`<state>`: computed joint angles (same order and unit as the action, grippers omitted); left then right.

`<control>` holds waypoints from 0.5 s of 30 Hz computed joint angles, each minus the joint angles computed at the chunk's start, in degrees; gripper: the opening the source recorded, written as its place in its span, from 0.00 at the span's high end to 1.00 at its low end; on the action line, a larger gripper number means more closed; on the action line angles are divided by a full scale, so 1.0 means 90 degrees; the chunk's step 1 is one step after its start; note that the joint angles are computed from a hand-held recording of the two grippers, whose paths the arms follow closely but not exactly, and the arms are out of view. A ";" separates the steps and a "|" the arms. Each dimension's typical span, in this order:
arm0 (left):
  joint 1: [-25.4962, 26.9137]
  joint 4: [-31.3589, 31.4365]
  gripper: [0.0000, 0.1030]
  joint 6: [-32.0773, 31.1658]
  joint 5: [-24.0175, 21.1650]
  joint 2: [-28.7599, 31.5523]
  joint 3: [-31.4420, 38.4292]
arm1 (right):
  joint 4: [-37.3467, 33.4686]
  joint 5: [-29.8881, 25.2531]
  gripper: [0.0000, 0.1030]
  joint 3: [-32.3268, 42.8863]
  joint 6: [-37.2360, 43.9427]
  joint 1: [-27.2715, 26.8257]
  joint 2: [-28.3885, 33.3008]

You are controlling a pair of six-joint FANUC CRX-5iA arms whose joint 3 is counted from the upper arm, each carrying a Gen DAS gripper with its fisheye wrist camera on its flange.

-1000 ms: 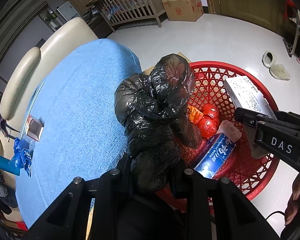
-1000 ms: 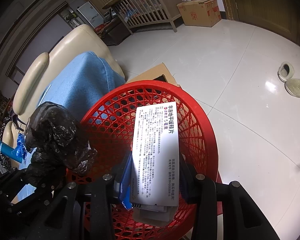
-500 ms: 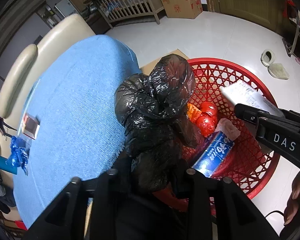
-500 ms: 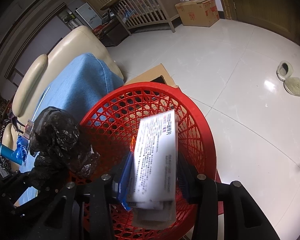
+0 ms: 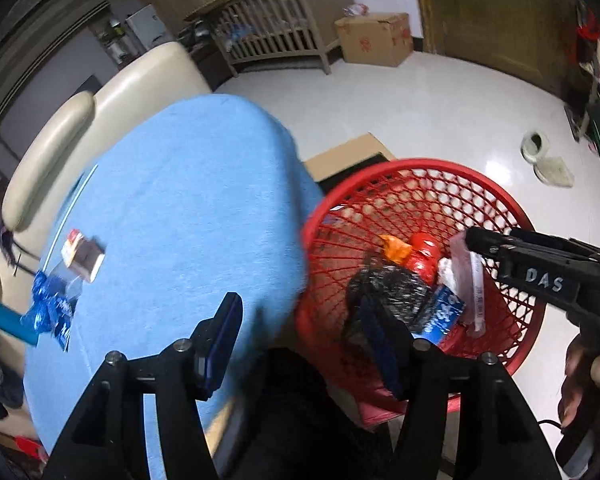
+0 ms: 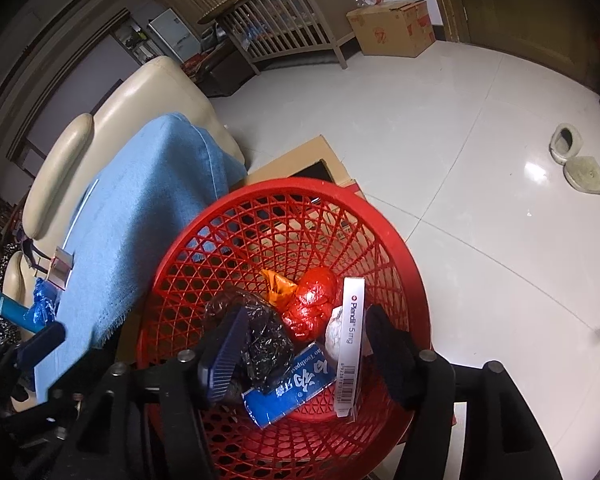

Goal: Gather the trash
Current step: 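Open the right tool releasing the white box while the left tool releases the black bag, then move both tools back over the table toward the remaining trash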

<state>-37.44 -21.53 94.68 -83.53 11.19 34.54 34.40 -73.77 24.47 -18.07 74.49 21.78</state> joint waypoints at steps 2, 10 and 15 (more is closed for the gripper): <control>0.0172 0.0058 0.40 0.0129 0.0062 -0.0160 -0.0124 | 0.0043 -0.0073 0.34 0.0090 0.0013 0.0011 0.0042; 0.1005 0.0202 0.36 0.0755 0.0311 -0.1080 -0.1001 | 0.0178 -0.0900 0.24 0.1634 0.0843 0.0034 0.0884; 0.1872 0.0468 0.36 0.1105 0.0538 -0.1897 -0.1826 | 0.0369 -0.1592 0.24 0.3716 0.1921 0.0118 0.2063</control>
